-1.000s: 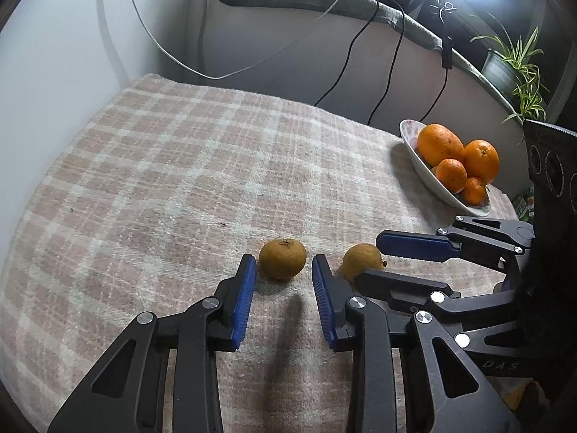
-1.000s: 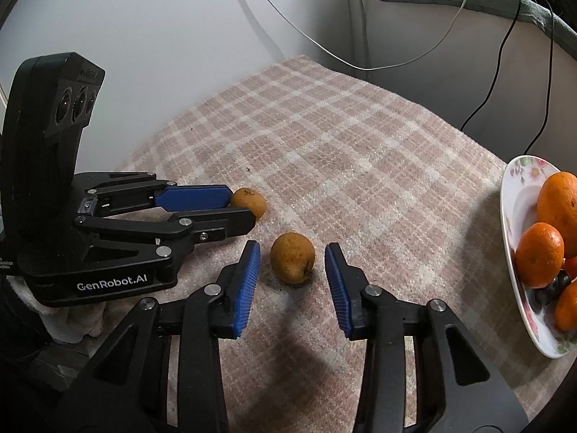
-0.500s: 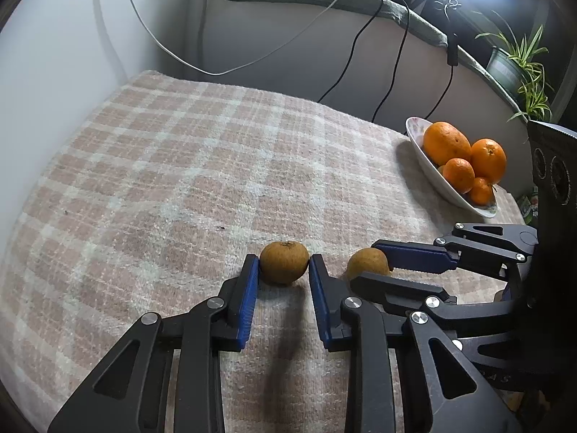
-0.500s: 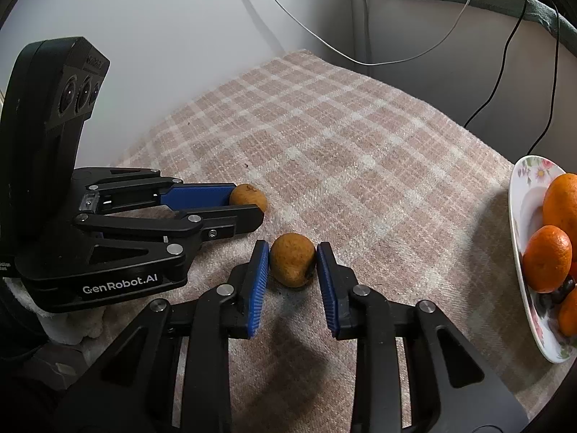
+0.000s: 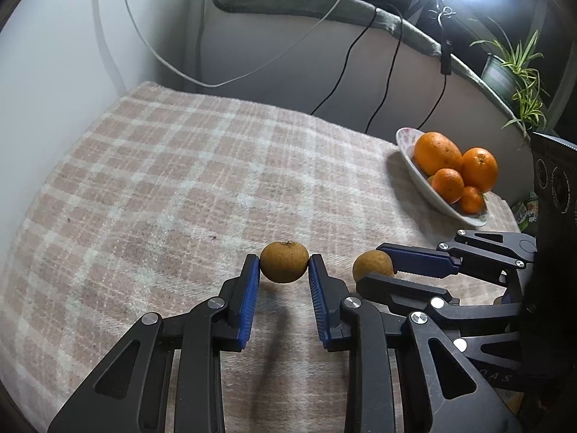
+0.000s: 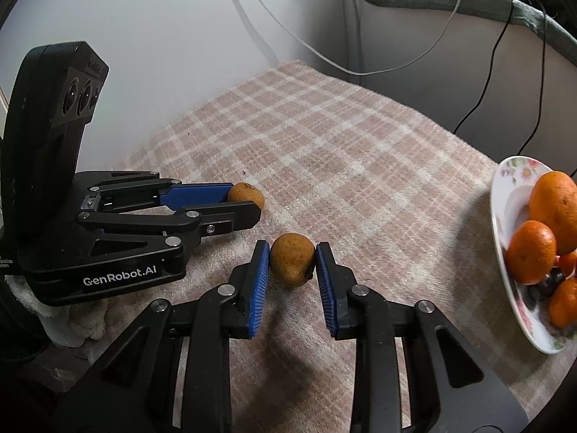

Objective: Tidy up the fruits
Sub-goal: 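Close the right tool on one kiwi while the left tool grasps the other kiwi, then carry both kiwis over the plate with both tools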

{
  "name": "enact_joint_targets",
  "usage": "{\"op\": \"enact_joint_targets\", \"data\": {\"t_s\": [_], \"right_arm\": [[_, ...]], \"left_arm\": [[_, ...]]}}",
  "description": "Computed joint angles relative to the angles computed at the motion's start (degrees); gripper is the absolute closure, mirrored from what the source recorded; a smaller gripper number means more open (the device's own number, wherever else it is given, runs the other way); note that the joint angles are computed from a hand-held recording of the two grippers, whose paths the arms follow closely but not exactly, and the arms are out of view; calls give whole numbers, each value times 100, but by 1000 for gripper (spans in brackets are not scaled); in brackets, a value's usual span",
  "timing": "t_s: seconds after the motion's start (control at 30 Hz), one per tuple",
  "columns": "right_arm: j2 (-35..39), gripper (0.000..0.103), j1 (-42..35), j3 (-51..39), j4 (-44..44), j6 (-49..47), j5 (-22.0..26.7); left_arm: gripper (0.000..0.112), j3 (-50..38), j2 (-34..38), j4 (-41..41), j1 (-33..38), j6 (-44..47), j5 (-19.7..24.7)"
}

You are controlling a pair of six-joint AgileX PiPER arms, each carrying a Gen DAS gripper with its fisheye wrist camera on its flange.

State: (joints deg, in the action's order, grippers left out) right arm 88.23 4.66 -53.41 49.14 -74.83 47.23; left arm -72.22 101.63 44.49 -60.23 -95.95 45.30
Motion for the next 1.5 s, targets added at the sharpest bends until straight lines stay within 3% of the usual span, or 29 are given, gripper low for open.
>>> {"op": "enact_joint_targets", "data": {"t_s": [0.87,1.5], "right_arm": [[-288,76,-2181,-502,494,-777,1121],[175,76,-3070,-995,597,-1072,1347]], "left_arm": [[86,-2360,1080,-290,-4,1394,375],[86,-4962,2541,-1070,251,2984,910]]}}
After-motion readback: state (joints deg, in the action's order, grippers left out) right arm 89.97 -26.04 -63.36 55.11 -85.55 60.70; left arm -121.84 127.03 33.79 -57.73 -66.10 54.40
